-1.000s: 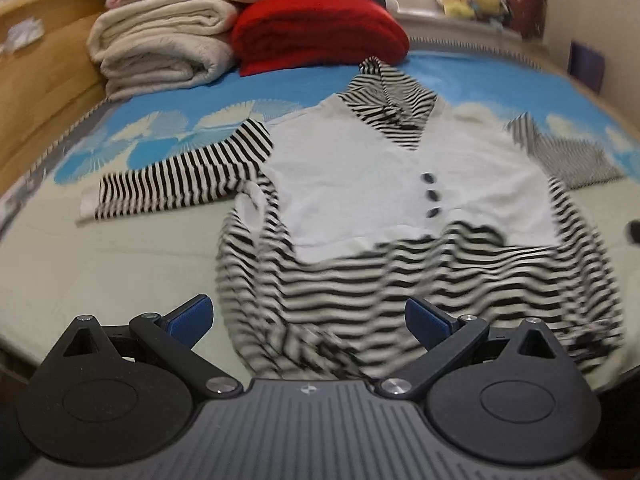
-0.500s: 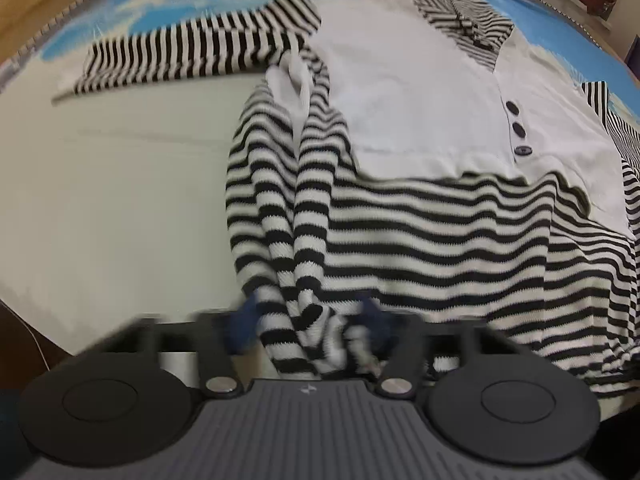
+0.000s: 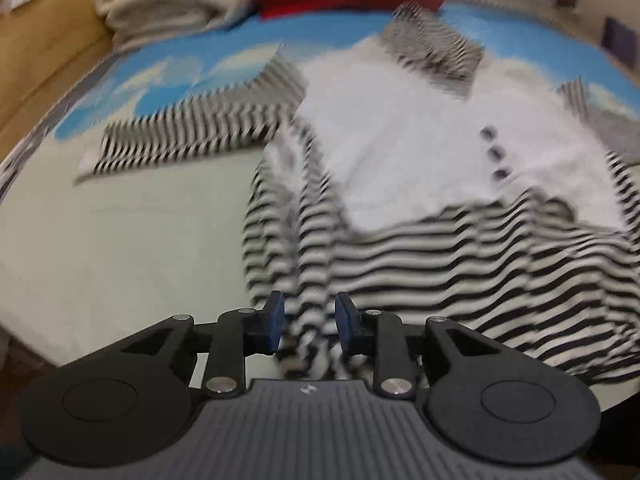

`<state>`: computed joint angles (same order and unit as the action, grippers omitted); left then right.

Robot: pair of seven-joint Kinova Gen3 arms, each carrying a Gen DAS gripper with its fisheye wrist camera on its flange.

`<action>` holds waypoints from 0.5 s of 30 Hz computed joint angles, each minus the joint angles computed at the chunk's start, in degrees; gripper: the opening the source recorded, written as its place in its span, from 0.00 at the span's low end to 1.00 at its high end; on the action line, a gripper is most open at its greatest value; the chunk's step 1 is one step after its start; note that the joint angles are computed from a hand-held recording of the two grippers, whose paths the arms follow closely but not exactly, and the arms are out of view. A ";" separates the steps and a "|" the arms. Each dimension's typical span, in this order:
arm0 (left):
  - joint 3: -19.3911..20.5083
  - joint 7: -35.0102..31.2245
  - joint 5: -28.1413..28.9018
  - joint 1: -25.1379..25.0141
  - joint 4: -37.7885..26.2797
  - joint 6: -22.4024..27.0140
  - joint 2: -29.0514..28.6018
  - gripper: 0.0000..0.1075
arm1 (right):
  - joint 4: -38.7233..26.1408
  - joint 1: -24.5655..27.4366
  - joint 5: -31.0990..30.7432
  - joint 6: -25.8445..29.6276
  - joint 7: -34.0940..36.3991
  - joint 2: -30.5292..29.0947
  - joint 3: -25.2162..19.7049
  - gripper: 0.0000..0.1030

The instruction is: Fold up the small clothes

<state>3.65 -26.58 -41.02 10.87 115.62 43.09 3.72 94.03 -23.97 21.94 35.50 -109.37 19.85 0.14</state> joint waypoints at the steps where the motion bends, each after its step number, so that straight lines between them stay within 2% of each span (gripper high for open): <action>1: 0.74 -0.74 0.54 -1.01 -0.09 -0.72 0.22 0.28 | -0.74 0.70 -1.52 0.88 2.06 0.85 -0.52 0.53; 4: 6.03 -6.97 6.68 -7.64 -3.05 2.72 4.81 0.28 | -4.44 -1.56 -6.80 7.04 6.82 4.25 3.29 0.53; 6: 5.65 -10.23 10.22 -8.54 -4.43 4.67 5.76 0.28 | -5.63 -1.60 -6.65 8.27 5.62 4.18 3.45 0.56; 8: 1.94 -10.18 10.02 -5.20 -4.07 2.90 3.91 0.28 | -4.06 -0.92 -2.85 5.78 2.35 2.46 1.57 0.56; 10: -1.60 -8.38 7.05 -0.92 -2.65 0.07 2.10 0.28 | -1.33 -0.59 0.72 1.12 -1.56 0.00 0.59 0.56; 12: -1.62 -8.28 6.42 -0.85 -2.25 -0.92 1.82 0.28 | 0.42 -0.32 0.80 -2.91 -2.19 -2.17 0.93 0.56; 14: -1.55 -5.01 4.33 -0.62 -1.43 -1.71 0.95 0.28 | 0.92 1.77 -0.85 -6.19 -0.41 -3.71 -0.35 0.56; 15: -2.66 -2.68 2.09 1.09 -0.61 -2.29 0.19 0.28 | 0.49 3.24 -2.72 -7.33 1.26 -4.44 -1.33 0.56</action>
